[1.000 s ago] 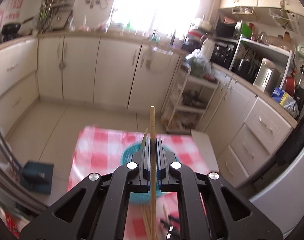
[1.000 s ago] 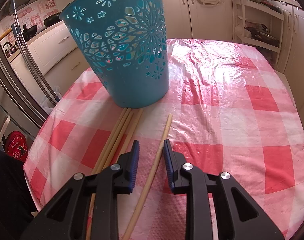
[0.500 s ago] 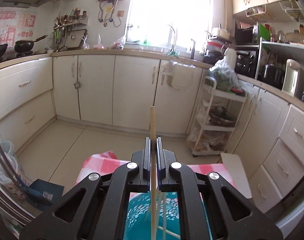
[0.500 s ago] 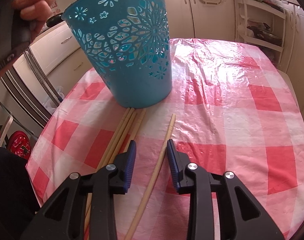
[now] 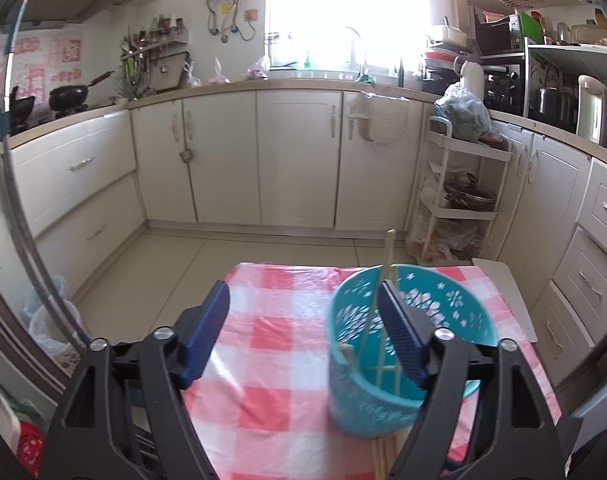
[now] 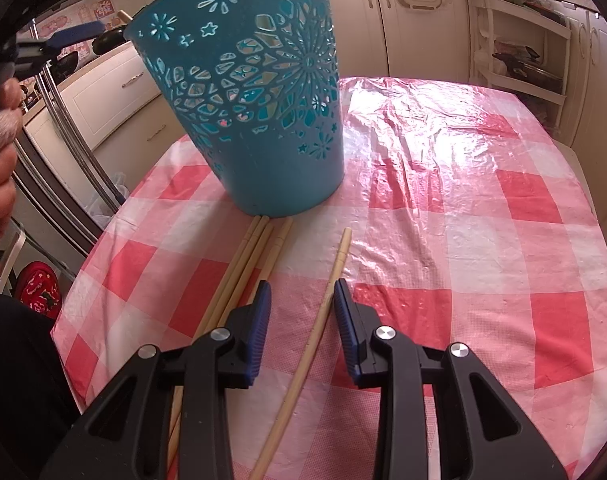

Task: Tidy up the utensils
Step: 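Lift the stick with the left tool and drop it into the teal basket, then close the right tool on a loose wooden stick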

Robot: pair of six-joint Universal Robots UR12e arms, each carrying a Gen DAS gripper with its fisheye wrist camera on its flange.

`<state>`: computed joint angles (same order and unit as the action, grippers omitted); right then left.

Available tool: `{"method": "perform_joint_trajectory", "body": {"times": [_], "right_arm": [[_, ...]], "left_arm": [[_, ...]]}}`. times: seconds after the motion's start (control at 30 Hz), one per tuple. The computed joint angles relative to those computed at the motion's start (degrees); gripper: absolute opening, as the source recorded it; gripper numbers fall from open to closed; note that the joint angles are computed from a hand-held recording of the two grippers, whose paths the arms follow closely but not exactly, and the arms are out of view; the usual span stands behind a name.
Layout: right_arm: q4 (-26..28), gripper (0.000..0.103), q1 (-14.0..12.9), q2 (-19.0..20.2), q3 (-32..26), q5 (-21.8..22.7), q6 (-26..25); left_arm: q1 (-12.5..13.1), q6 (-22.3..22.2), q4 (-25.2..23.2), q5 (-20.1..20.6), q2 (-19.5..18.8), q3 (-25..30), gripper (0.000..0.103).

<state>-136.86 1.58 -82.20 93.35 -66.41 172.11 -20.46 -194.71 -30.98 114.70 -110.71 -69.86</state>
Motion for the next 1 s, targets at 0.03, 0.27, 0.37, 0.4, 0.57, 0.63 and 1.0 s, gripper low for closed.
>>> {"method": "perform_joint_trajectory", "body": {"times": [0.03,0.27,0.37,0.4,0.57,0.63,1.0], "right_arm": [[-0.03,0.033,0.04,-0.04,0.03,-0.13,0.08],[-0.70,0.027,1.00,-0.34,0.23,-3.82,-1.09],[0.14,0.014,1.86,-0.41,-0.17,-7.07,-4.08],[1.49,0.012,1.77,-0.53,-0.47,-6.87,-5.12],[7.29,0.011,1.79,-0.67,-2.12,-7.24,-8.76],[7.34,0.013,2.01,-0.46,-2.30,-7.51,-8.42],[9.52,0.010,2.51,-0.26,-3.23,-8.25,-12.04]], "left_arm": [[0.05,-0.63,1.00,1.10,0.69,-1.33,0.082],[2.25,-8.98,-5.79,0.46,2.68,-3.99,0.086],[1.92,-7.35,-6.91,2.76,2.44,-3.74,0.086],[1.91,-7.05,-7.26,2.76,2.45,-3.67,0.086],[1.77,-6.44,-8.20,2.68,2.91,-3.91,0.087],[1.63,-5.98,-7.74,3.14,2.89,-3.89,0.087],[1.35,-5.26,-7.00,3.52,2.78,-3.63,0.089]]}}
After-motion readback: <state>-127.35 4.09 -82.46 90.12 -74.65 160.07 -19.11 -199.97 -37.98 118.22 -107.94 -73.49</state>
